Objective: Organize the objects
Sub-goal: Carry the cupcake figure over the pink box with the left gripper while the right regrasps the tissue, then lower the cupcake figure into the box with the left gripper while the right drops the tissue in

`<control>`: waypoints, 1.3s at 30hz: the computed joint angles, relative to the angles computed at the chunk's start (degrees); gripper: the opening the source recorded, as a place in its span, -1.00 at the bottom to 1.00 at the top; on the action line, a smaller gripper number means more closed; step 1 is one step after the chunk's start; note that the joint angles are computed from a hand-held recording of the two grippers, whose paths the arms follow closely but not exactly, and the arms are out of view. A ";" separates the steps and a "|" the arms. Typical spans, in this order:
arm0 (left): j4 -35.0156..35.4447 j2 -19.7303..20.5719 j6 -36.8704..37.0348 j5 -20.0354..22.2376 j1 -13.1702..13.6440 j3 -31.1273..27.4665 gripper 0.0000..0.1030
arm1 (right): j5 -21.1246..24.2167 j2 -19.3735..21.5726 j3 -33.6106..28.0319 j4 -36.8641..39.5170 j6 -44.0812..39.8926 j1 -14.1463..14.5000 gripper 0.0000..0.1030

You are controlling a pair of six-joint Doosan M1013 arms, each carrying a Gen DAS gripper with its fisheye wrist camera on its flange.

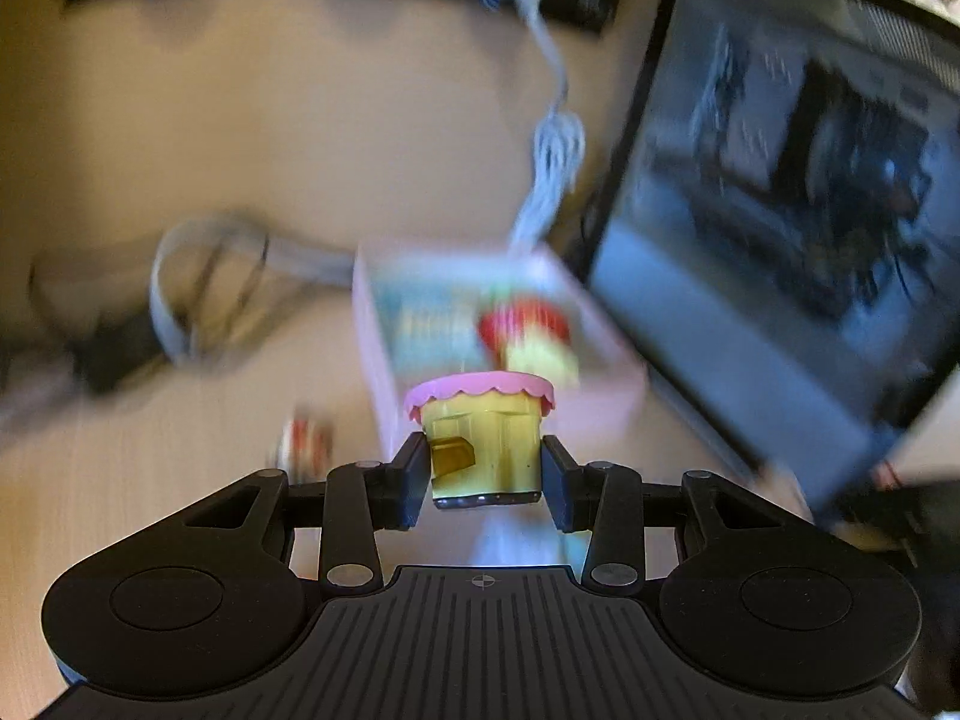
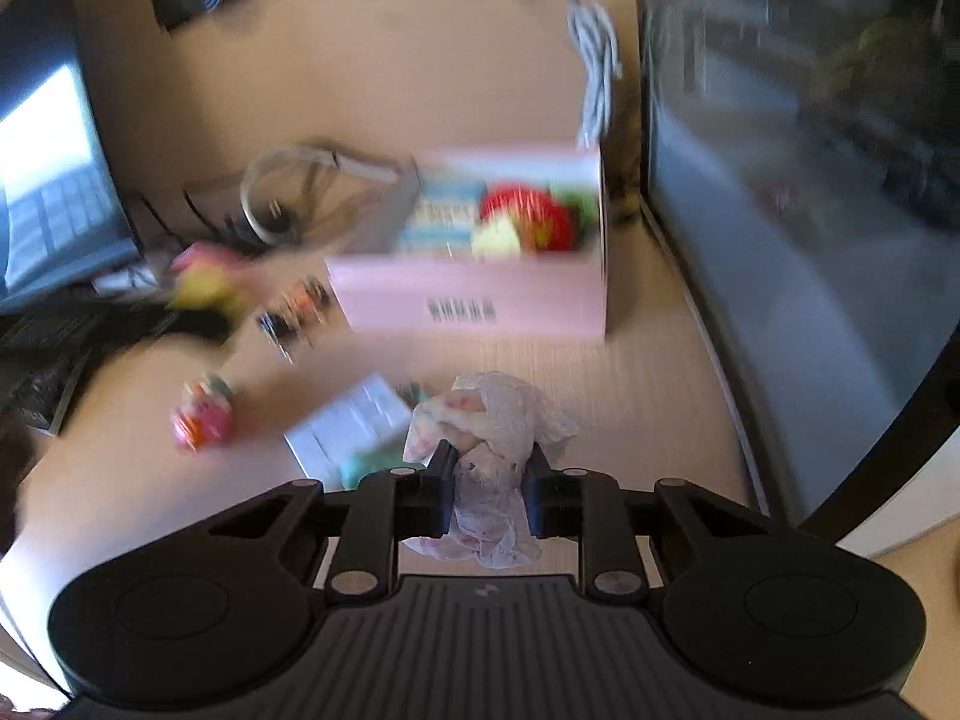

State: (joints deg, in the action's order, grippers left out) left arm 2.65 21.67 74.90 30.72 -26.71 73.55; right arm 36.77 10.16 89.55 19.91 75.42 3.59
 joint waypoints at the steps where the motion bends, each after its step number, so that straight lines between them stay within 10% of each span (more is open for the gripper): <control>1: 1.99 1.05 -1.55 -1.37 -0.11 -1.42 -0.15 | -0.64 -0.34 0.13 1.03 -1.26 -0.10 -0.58; 6: 11.14 6.21 -10.33 -9.78 -0.59 -5.34 -0.15 | -2.83 -1.39 0.93 4.73 -6.56 -0.53 -0.57; 10: 12.73 12.43 -8.53 7.04 -1.33 -14.03 -0.15 | -2.96 -1.06 0.96 4.34 -6.96 -0.83 -0.57; 16: 10.05 12.49 -3.48 9.04 -0.72 -13.60 -0.15 | -2.47 0.27 -0.23 1.98 -5.90 -1.33 -0.57; 29: 9.64 1.99 -17.11 -5.39 0.66 0.51 -0.18 | -4.46 5.67 -8.72 -2.40 -2.32 0.49 -0.57; 39: 0.64 -5.83 -17.73 -5.34 0.77 13.09 -0.18 | 4.59 23.70 -34.52 -9.51 16.27 2.88 -0.57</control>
State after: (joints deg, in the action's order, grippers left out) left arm 3.28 15.84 57.17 25.39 -25.94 86.64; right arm 41.36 33.86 55.03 10.41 91.69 6.48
